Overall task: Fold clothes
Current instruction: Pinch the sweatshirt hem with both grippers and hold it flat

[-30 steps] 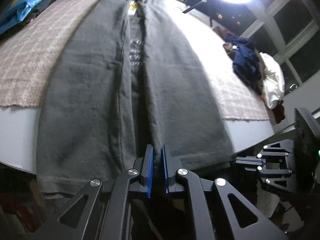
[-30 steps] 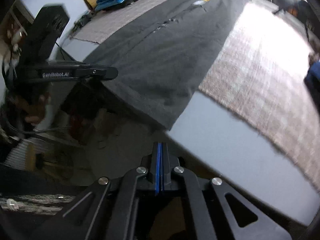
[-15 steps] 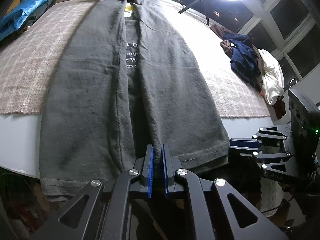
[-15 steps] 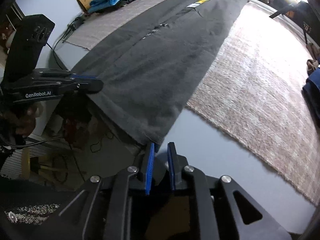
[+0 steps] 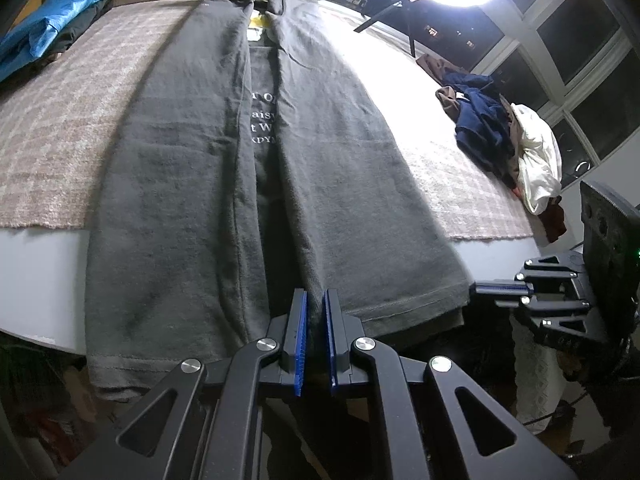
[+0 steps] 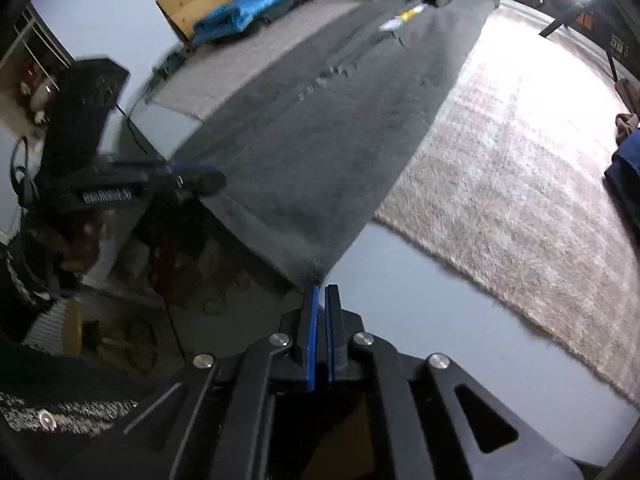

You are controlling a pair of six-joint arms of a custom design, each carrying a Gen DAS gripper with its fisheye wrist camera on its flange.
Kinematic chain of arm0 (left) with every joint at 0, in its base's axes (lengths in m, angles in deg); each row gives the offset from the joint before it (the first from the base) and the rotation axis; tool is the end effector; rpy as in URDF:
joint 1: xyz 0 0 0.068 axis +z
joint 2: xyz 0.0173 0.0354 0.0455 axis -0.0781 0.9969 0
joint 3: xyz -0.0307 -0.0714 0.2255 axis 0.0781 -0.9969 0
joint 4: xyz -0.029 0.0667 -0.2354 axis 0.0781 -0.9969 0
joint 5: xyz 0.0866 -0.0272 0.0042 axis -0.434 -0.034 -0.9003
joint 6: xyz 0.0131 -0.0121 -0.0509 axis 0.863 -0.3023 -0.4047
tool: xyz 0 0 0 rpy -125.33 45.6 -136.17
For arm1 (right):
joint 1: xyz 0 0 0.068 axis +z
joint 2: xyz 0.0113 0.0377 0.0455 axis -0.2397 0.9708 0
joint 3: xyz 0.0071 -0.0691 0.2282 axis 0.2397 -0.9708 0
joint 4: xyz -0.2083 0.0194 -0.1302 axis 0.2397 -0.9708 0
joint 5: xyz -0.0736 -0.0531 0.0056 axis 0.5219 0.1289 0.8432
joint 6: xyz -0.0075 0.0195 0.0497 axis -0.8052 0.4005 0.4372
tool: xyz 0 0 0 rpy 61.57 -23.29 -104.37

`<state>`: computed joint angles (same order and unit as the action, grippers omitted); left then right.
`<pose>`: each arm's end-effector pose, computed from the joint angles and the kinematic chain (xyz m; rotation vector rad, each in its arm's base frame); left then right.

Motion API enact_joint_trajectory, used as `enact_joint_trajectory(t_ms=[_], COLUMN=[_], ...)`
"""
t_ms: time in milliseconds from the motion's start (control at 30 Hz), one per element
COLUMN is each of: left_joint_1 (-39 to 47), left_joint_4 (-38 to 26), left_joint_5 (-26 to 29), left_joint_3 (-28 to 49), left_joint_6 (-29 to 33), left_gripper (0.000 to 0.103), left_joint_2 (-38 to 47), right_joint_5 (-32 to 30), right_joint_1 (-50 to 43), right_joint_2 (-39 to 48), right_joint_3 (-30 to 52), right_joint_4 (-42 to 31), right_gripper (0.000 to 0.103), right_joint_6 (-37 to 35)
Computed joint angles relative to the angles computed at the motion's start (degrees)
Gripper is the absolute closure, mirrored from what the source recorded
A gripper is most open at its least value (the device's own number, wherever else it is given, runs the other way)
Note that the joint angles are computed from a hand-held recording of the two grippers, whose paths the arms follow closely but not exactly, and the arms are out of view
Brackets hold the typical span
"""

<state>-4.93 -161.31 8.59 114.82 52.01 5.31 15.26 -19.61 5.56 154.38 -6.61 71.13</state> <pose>0.2569 -0.0199 0.2953 0.6499 2.6747 -0.6687 0.3048 -0.0182 0.2496 -0.2600 2.7078 0.4035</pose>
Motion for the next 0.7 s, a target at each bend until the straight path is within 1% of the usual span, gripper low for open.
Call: enact_joint_trajectory(t_ms=[33,100,167,233,300,400,433,467,500,567,633,700], left_joint_1=[0.03,0.04,-0.13,-0.26,-0.53,-1.05,-1.0,-0.9,-0.85,-0.69,-0.39,-0.29], left_joint_4=[0.0,0.17,0.2,0.24,0.3,0.49,0.48,0.38,0.25,-0.08,-0.53,-0.51], left_joint_5=[-0.12,-0.37,-0.5,-0.67,-0.81,-1.11,-1.08,-0.98,-0.93,-0.8,-0.25,-0.04], left_joint_3=[0.17,0.35,0.43,0.41,0.39,0.32,0.34,0.38,0.42,0.41,0.08,-0.51], left_joint_6=[0.04,-0.1,-0.17,-0.13,-0.14,-0.27,-0.14,0.0,0.1,0.35,0.87,1.05], left_gripper=[0.095,0.095,0.095,0.095,0.095,0.095,0.095,0.095,0.095,0.095,0.095,0.095], left_joint_2=[0.16,0.35,0.54,0.64,0.73,0.72,0.79,0.94,1.06,1.0,0.29,-0.14], right_joint_5=[1.88,2.05,1.86,1.66,2.69,0.78,-0.29,-1.37,-1.59,-3.62,-4.06,-2.69], right_joint_1=[0.7,1.1,1.07,1.29,2.33,2.06,1.71,1.35,2.0,1.58,1.07,1.45], right_joint_2=[-0.56,-0.57,-0.18,-0.3,0.44,0.5,1.07,1.67,3.48,4.26,1.69,1.88], right_joint_3=[-0.88,-1.96,-2.25,-3.04,-2.91,-3.88,-3.78,-3.64,-1.9,-0.31,-1.16,-0.72], right_joint_4=[0.73,1.39,1.94,3.43,4.45,5.72,6.13,6.52,6.37,4.69,2.71,2.78], right_gripper=[0.089,0.081,0.081,0.077,0.075,0.075,0.08,0.092,0.1,0.1,0.101,0.101], right_joint_6=[0.19,0.46,1.67,2.61,2.78,1.76,1.89,2.03,3.61,3.72,2.22,3.0])
